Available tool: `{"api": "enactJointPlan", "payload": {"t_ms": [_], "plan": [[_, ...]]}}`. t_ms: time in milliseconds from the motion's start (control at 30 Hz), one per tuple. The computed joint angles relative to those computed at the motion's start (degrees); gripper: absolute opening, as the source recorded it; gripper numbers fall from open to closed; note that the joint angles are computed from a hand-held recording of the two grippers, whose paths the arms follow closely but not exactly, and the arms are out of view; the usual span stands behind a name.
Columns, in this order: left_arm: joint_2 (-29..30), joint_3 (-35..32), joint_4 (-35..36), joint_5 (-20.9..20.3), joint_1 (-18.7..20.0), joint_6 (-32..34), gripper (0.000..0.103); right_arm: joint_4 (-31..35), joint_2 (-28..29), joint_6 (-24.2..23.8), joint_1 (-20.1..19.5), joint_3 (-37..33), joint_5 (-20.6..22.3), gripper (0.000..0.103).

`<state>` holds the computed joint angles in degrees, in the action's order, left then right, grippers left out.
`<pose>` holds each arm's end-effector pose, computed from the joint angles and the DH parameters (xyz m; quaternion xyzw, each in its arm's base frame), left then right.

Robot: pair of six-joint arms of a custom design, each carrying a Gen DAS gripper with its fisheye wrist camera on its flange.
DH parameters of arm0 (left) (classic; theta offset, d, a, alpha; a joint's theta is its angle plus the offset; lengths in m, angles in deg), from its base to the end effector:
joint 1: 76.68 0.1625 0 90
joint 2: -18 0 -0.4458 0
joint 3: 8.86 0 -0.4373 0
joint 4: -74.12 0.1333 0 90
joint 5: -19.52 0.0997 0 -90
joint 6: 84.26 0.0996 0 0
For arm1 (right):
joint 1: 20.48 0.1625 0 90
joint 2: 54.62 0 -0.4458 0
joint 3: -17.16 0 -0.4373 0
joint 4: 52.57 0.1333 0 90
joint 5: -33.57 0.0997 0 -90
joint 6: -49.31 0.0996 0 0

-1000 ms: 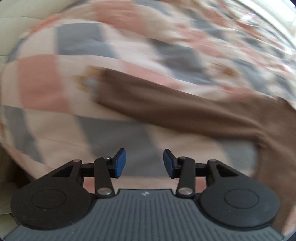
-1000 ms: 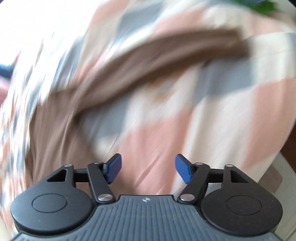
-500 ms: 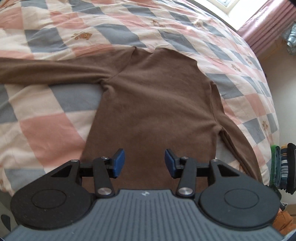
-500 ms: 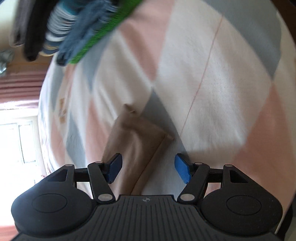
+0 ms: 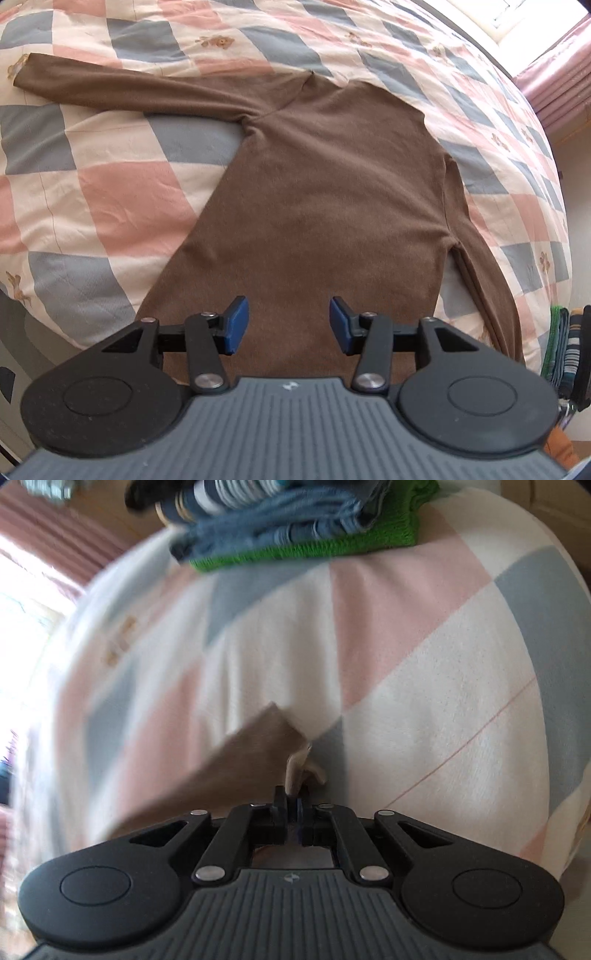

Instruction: Fold clothes

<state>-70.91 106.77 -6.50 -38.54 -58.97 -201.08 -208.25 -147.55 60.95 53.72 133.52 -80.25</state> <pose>-0.3529 -0.3079 0.2846 -0.2674 0.8782 -0.2844 0.2762 -0.0503 -0.5195 0.4334 -0.2887 -0.8690 0.3454 0.2052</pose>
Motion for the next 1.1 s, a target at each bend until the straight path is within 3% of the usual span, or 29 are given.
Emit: {"api": "enactJointPlan", "payload": {"t_ms": [100, 133, 167, 233, 267, 333, 467, 533, 633, 767, 900, 1100], "plan": [[-0.01, -0.01, 0.42, -1.11, -0.34, -0.54, 0.049, 5.18, 1.19, 1.82, 1.87, -2.78, -4.63, 0.031], [-0.04, -0.21, 1.08, -1.24, -0.46, -0.56, 0.049, 6.13, 1.80, 2.21, 3.45, -3.70, -8.93, 0.045], [0.06, -0.58, 2.03, -1.32, -0.51, -0.72, 0.050, 6.79, 2.66, 1.90, 5.51, -4.57, -14.93, 0.052], [0.48, -1.67, 4.37, -1.57, -0.35, -1.26, 0.055, 10.11, 3.03, 1.23, 8.30, -5.81, -21.99, 0.053], [0.62, -2.19, 5.53, -1.64, -0.28, -1.32, 0.057, 12.88, 2.21, 2.26, 9.69, -5.90, -21.93, 0.055], [0.90, -3.18, 7.56, -1.32, -0.29, -0.39, 0.060, 17.78, -0.62, 2.25, 10.56, -5.75, -16.04, 0.063], [2.57, -5.81, 11.50, -1.15, -0.09, 5.37, 0.061, 31.06, -3.47, -2.57, 16.20, -5.65, -5.85, 0.068], [2.91, -6.59, 12.33, -1.41, -0.19, 7.68, 0.068, 34.59, -4.31, -7.10, 20.31, -4.06, -3.32, 0.070], [3.27, -7.71, 13.71, -1.77, -0.89, 11.04, 0.069, 37.80, -5.05, -9.83, 27.03, -1.52, -0.90, 0.070], [1.95, -8.53, 16.67, -2.52, -2.99, 13.30, 0.069, 40.02, -6.21, -8.54, 36.17, 1.33, -3.21, 0.074], [-0.21, -8.52, 19.32, -3.09, -5.77, 13.63, 0.070, 42.00, -7.49, -0.87, 43.82, 2.82, -5.09, 0.076], [-3.35, -8.17, 22.80, -3.77, -10.12, 15.28, 0.071, 45.53, -10.93, 8.96, 51.58, 6.01, -7.85, 0.077]]}}
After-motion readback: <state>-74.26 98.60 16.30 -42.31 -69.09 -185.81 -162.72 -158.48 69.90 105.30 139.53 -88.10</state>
